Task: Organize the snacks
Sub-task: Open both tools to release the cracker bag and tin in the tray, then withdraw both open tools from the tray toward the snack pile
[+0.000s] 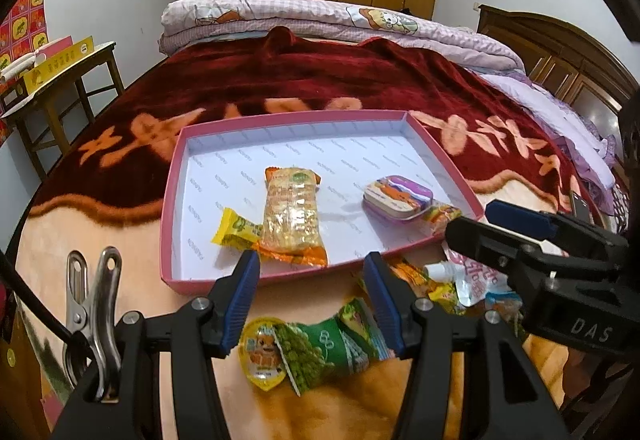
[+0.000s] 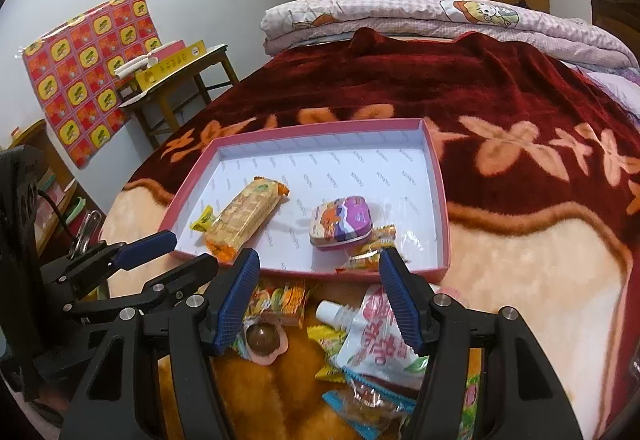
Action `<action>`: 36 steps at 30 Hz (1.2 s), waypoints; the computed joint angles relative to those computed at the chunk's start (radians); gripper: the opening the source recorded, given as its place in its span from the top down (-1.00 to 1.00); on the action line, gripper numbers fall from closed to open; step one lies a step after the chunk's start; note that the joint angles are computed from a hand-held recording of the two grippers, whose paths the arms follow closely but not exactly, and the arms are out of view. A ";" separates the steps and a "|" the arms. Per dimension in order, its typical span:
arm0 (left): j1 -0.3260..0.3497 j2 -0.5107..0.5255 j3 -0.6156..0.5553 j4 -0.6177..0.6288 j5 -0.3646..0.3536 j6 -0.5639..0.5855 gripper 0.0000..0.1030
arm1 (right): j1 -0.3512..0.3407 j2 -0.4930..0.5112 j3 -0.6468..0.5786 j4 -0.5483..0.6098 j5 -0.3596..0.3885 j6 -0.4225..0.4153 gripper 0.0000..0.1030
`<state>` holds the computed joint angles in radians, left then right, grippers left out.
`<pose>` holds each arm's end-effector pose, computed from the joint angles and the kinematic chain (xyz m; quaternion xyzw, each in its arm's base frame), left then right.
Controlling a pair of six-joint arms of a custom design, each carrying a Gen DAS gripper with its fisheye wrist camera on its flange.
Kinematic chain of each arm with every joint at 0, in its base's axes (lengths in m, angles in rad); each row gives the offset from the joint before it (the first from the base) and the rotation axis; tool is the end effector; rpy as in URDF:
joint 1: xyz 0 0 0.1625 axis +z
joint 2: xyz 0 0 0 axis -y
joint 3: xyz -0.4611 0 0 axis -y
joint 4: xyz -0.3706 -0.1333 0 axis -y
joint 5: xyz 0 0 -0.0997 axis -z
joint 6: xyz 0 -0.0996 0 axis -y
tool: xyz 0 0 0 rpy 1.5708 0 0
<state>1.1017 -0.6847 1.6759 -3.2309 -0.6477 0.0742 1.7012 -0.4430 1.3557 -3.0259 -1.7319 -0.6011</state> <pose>-0.1157 -0.6988 0.1587 0.0861 0.8540 -0.3707 0.3548 0.2177 -0.7575 0.0342 0.3233 -0.9045 0.2416 0.1377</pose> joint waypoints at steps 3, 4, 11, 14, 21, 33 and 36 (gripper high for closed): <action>-0.003 -0.005 0.012 -0.004 0.001 -0.006 -0.11 | -0.003 -0.007 0.017 -0.004 -0.002 0.004 -0.24; -0.003 -0.006 0.015 -0.003 0.000 -0.009 -0.11 | -0.004 -0.009 0.023 -0.006 -0.004 0.006 -0.24; -0.008 -0.030 0.057 0.008 -0.009 -0.062 -0.11 | -0.010 -0.031 0.068 -0.018 -0.002 0.019 -0.24; -0.011 -0.036 0.072 0.006 -0.001 -0.070 -0.11 | -0.011 -0.037 0.081 -0.022 -0.001 0.021 -0.24; -0.016 -0.046 0.094 0.009 0.009 -0.090 -0.11 | -0.014 -0.046 0.097 -0.026 0.005 0.022 -0.24; -0.017 -0.059 0.118 0.027 0.018 -0.124 -0.11 | -0.029 -0.074 0.144 -0.028 0.001 0.044 -0.24; -0.016 -0.062 0.125 0.029 0.021 -0.133 -0.11 | -0.032 -0.078 0.150 -0.029 -0.001 0.046 -0.24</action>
